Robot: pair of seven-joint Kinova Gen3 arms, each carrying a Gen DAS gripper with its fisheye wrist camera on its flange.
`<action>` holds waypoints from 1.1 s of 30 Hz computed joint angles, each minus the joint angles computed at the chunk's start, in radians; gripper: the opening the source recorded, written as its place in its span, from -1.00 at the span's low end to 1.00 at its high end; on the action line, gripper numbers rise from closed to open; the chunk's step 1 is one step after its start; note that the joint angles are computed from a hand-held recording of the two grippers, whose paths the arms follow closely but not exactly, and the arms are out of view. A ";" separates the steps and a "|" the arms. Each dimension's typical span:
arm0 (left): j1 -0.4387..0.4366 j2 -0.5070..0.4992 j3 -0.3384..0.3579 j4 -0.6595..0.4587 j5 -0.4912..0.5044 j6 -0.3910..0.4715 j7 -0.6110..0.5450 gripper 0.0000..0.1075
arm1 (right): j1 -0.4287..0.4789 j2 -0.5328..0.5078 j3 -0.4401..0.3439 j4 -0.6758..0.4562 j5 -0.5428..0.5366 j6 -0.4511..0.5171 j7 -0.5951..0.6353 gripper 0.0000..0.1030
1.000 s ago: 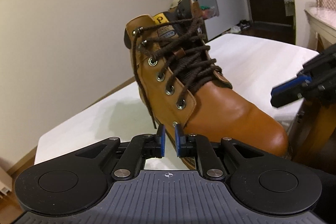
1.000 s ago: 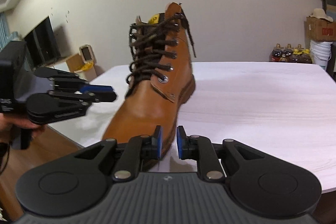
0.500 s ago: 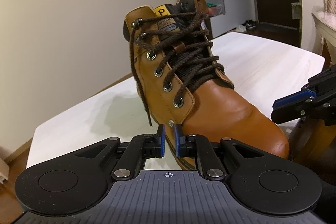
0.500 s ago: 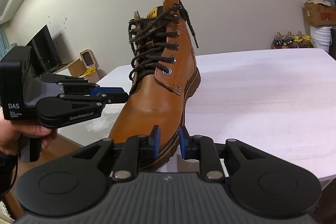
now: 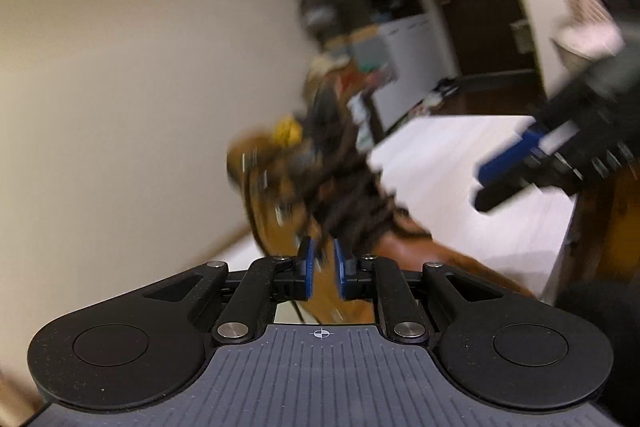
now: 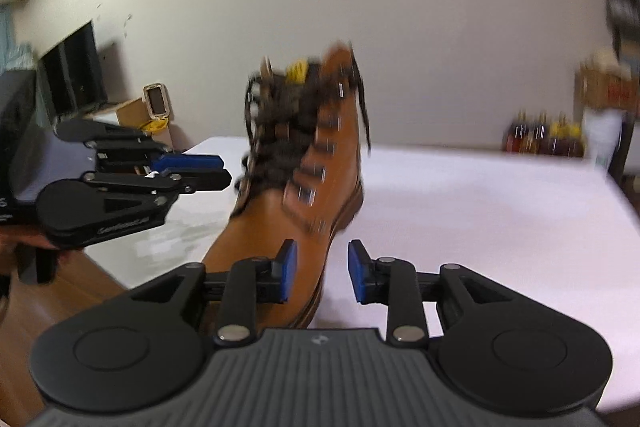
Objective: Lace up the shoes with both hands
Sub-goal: 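Grip the lace at the eyelets with the left gripper while the right gripper approaches the collar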
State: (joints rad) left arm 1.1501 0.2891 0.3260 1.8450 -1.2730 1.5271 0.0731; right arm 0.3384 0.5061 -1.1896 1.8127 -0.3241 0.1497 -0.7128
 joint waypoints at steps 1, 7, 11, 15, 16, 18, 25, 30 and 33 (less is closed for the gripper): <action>-0.011 -0.014 0.000 0.009 -0.005 -0.021 -0.023 -0.74 | -0.007 -0.001 -0.002 -0.012 0.016 -0.005 0.016 -0.39; -0.081 -0.047 -0.001 0.009 0.028 -0.116 -0.114 -0.74 | -0.107 -0.005 0.069 -0.090 0.085 0.022 0.086 -0.41; -0.102 -0.054 -0.002 0.012 0.037 -0.152 -0.134 -0.74 | -0.178 0.001 0.142 -0.134 0.072 0.060 0.136 -0.40; -0.106 -0.059 0.004 0.033 0.030 -0.191 -0.137 -0.74 | -0.202 0.008 0.167 -0.143 0.038 0.073 0.190 -0.43; -0.097 -0.049 0.005 0.037 0.021 -0.183 -0.129 -0.74 | -0.203 0.006 0.168 -0.135 0.031 0.063 0.207 -0.45; -0.093 -0.044 0.002 0.044 0.009 -0.182 -0.120 -0.74 | -0.204 0.001 0.167 -0.117 0.019 0.035 0.242 -0.54; -0.133 -0.082 0.001 0.087 0.007 -0.248 -0.133 -0.74 | -0.256 -0.018 0.192 -0.093 0.108 -0.028 0.305 -0.63; -0.159 -0.097 0.010 0.108 0.003 -0.285 -0.167 -0.74 | -0.312 -0.036 0.237 -0.075 0.197 -0.067 0.308 -0.71; -0.171 -0.102 0.011 0.119 -0.004 -0.304 -0.184 -0.74 | -0.337 -0.048 0.260 -0.062 0.258 -0.090 0.296 -0.71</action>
State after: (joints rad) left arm 0.9787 0.1866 0.3366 1.9642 -1.2766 1.2226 -0.1110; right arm 0.0019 0.4582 -0.9298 1.7505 -0.0659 0.0598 -0.4166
